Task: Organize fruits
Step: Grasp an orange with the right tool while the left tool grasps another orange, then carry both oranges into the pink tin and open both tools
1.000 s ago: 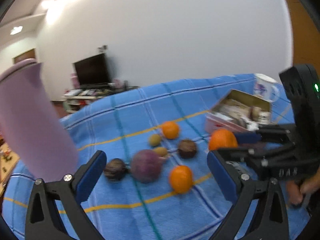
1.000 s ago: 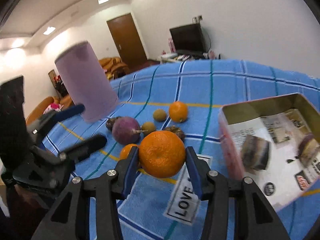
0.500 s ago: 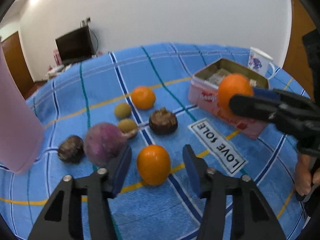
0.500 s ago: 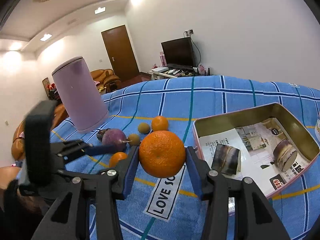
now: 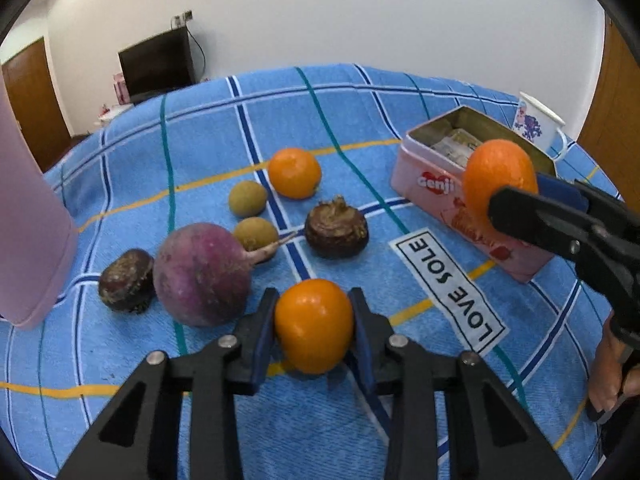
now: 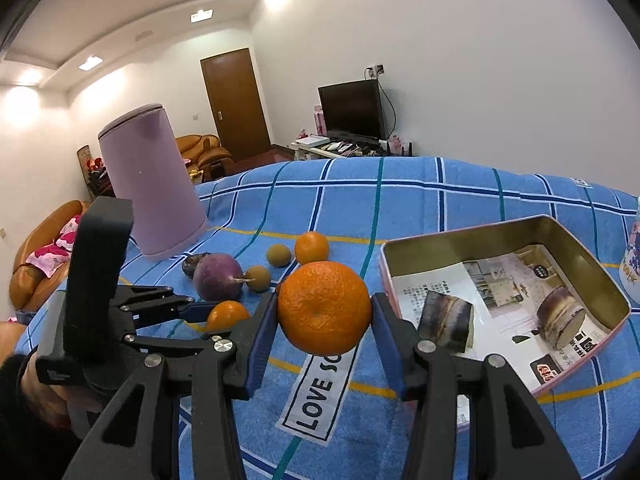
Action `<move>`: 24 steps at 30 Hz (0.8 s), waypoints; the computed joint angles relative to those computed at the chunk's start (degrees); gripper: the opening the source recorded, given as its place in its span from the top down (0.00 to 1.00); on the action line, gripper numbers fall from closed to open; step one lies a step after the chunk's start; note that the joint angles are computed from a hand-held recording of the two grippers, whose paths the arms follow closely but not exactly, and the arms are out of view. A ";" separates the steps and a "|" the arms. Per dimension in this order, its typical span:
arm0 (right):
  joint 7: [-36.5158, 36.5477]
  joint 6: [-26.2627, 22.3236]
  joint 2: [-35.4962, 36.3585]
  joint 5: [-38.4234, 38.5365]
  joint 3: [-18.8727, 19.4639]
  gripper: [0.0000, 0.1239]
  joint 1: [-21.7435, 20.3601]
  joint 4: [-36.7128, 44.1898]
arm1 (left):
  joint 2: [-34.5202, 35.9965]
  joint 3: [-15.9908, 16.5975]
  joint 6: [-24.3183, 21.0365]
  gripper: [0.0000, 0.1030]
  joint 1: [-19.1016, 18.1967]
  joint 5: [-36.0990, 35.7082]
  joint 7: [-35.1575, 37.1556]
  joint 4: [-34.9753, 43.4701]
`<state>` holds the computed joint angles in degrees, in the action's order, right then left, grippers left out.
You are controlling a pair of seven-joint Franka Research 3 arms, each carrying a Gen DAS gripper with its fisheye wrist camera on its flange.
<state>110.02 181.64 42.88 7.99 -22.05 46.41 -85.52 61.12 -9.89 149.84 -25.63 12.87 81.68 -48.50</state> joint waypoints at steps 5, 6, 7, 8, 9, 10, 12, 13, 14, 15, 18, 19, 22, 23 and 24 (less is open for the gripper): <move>0.81 1.83 0.26 0.95 -2.91 0.60 2.08 -0.99 | -3.57 5.37 7.41 0.65 -2.27 4.65 -8.19 -6.21; 0.75 2.20 0.33 1.36 -3.50 0.60 2.51 -1.18 | -4.11 7.13 8.49 0.65 -3.22 6.22 -10.82 -7.04; 0.75 2.48 0.51 1.85 -4.43 0.60 3.19 -1.34 | -4.79 8.90 9.59 0.65 -4.20 7.94 -13.67 -8.14; 0.92 2.74 0.81 2.43 -5.94 0.60 4.28 -1.56 | -5.21 10.49 10.44 0.64 -5.12 9.57 -16.49 -8.75; 0.80 2.94 0.86 2.96 -6.70 0.60 4.83 -1.81 | -5.94 11.98 11.71 0.64 -5.89 11.12 -19.41 -9.91; 0.75 3.30 0.94 3.56 -7.45 0.60 5.37 -2.08 | -6.39 12.89 12.58 0.64 -6.44 12.36 -21.71 -10.66; 0.28 3.69 1.00 4.71 -8.11 0.60 5.82 -2.28 | -6.74 14.23 12.99 0.64 -7.27 14.51 -25.48 -11.06; 0.01 3.79 1.05 5.27 -8.42 0.60 6.02 -2.28 | -6.97 15.05 12.97 0.64 -7.83 15.67 -27.51 -11.33; -0.19 3.95 1.18 5.80 -9.16 0.60 6.53 -2.40 | -7.12 15.82 12.87 0.64 -8.36 16.79 -29.49 -11.43; -0.41 4.07 1.36 6.29 -10.04 0.60 7.22 -2.50 | -6.77 16.47 12.41 0.64 -8.88 17.73 -31.44 -10.62; -0.91 4.34 2.90 7.70 -15.11 0.60 10.73 -2.73 | -7.13 17.04 12.18 0.64 -9.43 20.30 -35.96 -10.72; -1.14 4.43 3.33 8.19 -16.31 0.60 11.51 -2.77 | -7.15 16.98 12.01 0.64 -9.48 21.10 -37.07 -10.59; -2.43 5.00 3.07 9.51 -16.23 0.60 11.34 -3.24 | -6.96 16.08 11.24 0.64 -9.31 23.07 -39.48 -9.86; -2.96 5.22 2.79 9.93 -15.74 0.60 10.99 -3.43 | -6.56 15.21 10.69 0.64 -8.99 23.21 -39.31 -9.00; -3.46 5.36 2.71 10.38 -15.92 0.60 11.14 -3.69 | -6.38 14.83 10.38 0.64 -8.92 23.54 -39.45 -8.61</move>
